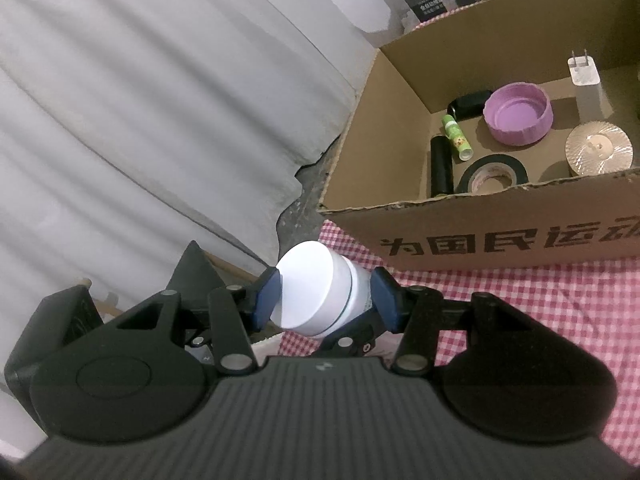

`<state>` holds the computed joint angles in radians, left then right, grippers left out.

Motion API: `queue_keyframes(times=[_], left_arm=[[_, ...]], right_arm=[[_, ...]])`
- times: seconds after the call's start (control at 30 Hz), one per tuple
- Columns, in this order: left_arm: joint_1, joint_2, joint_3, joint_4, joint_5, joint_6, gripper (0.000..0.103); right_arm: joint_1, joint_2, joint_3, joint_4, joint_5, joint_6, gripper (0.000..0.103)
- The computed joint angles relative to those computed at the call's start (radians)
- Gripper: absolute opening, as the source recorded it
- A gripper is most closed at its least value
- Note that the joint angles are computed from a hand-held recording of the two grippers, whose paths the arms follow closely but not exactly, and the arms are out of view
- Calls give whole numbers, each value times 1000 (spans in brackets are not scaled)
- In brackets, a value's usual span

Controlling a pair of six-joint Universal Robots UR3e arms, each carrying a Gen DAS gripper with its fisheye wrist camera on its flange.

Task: Organize rigid objects
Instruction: 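Grasp the white supplement jar by its lid with the right tool, then carry the white jar into the box and open the right tool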

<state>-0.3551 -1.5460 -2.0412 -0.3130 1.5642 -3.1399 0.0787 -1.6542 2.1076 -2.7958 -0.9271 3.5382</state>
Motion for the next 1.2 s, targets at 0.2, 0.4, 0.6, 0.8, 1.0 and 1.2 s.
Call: queue_keyframes(times=[0.2,0.4,0.6,0.8,1.0,1.2], left_arm=[[-41,48,2,-23,38,-16,54],[-96,86,21,-40,87,-28,54],[-152,103,66,-48,131,-26,54],[-197,57,197,-58,143,6,54],[-222,-88,432,-100,96,26,54],[-242,-302,722,-188,38,17,54]], right_arm=[[-10,-102,30,44,6,-10,50],[-32,-229,61,99,21,-26,51],[-70,-375,69,183,38,-45,51],[-145,-519,-7,340,54,-110,52],[-344,-617,-124,567,154,-251,52],[-624,-659,-248,908,310,-492,52]])
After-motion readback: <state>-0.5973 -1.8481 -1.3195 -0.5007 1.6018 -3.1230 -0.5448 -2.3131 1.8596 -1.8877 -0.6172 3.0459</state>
